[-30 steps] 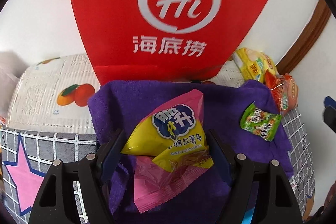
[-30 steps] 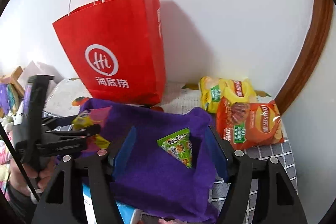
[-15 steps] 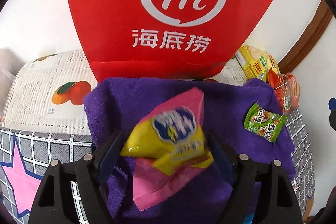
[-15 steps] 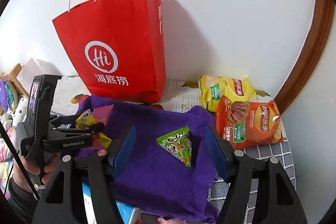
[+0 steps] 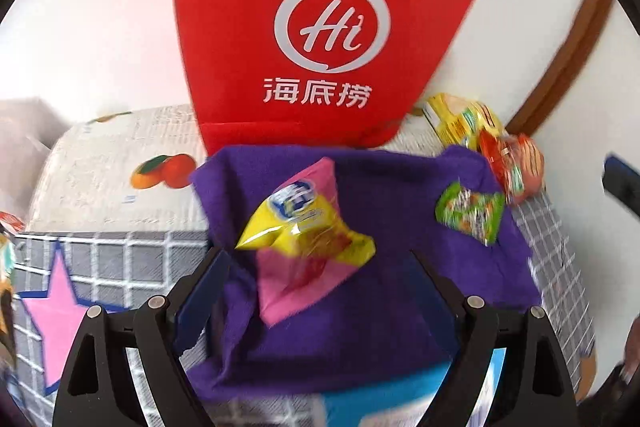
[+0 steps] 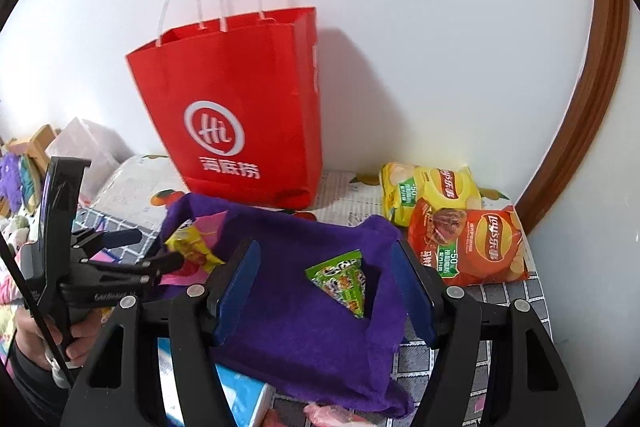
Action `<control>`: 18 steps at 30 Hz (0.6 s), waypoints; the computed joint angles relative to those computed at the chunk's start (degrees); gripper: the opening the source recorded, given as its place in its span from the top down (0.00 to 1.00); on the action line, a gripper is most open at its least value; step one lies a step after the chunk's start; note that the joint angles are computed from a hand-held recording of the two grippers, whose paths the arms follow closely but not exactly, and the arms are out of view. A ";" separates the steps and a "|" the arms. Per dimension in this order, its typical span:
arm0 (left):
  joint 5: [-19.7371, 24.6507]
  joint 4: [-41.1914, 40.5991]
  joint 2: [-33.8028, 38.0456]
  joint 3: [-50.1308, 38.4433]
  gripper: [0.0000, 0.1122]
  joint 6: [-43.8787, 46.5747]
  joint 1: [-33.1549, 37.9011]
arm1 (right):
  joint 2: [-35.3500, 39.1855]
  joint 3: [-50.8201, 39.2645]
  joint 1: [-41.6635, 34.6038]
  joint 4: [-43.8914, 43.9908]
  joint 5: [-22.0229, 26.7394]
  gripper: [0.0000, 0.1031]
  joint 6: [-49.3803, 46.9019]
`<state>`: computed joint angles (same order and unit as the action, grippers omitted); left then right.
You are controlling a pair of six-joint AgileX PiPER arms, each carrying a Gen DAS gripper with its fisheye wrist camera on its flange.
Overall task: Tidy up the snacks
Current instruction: 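Lower the yellow-pink bag onto the purple cloth and open the left tool, then grasp the yellow chip bag with the left tool while the right tool grasps the pink triangular packet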
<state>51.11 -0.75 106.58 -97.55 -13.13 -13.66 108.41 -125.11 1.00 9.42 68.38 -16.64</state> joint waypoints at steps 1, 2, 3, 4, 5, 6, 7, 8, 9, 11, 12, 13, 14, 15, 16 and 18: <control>-0.17 1.10 -2.15 2.31 0.23 0.05 -0.11 | -0.90 1.08 -0.12 0.41 -0.33 0.34 -0.14; -0.34 1.70 -3.95 4.25 0.23 0.18 0.04 | -2.46 3.35 -0.30 1.06 -1.04 0.34 -0.35; -0.67 1.94 -5.49 5.92 0.23 0.25 0.16 | -3.55 5.00 -0.41 1.43 -1.38 0.34 -0.36; -1.46 1.65 -7.77 8.44 0.23 0.70 0.51 | -4.48 6.45 -0.57 1.76 -1.43 0.34 -0.28; -2.23 1.04 -9.50 10.31 0.23 1.32 0.88 | -5.68 8.50 -0.93 2.40 -1.41 0.34 -0.30; -2.80 0.67 -10.58 11.55 0.23 1.65 1.05 | -6.88 10.65 -1.34 3.10 -1.52 0.34 -0.44; -3.59 0.29 -12.93 14.11 0.23 2.06 1.38 | -8.10 12.94 -1.69 3.61 -1.86 0.34 -0.59; -3.88 0.76 -13.63 14.90 0.23 1.41 0.96 | -9.98 16.47 -2.14 4.04 -2.69 0.34 -0.93; -4.48 0.46 -15.74 17.22 0.23 1.83 1.13 | -12.14 20.45 -2.53 4.18 -3.71 0.34 -1.32; -5.66 -0.27 -18.88 20.81 0.23 3.45 1.36 | -16.45 28.44 -3.59 5.22 -6.09 0.34 -2.50; -6.08 0.51 -19.87 22.00 0.23 3.02 0.98 | -18.35 32.00 -4.44 6.45 -6.94 0.34 -3.56; -6.50 1.99 -21.54 23.77 0.23 2.09 0.43 | -20.07 35.32 -5.39 8.04 -7.39 0.34 -4.85; -6.68 3.70 -23.39 25.69 0.23 1.05 -0.22 | -22.18 39.42 -6.94 10.68 -7.60 0.33 -6.83; -6.63 4.33 -24.39 26.73 0.23 0.73 -0.54 | -24.01 42.89 -8.05 12.65 -7.93 0.33 -8.42; -6.53 4.18 -25.64 27.95 0.23 1.14 -0.62 | -25.53 45.88 -9.06 14.30 -8.14 0.32 -10.10; -6.44 3.28 -27.90 30.01 0.23 2.03 -0.46 | -29.06 52.40 -10.37 16.36 -9.57 0.28 -12.91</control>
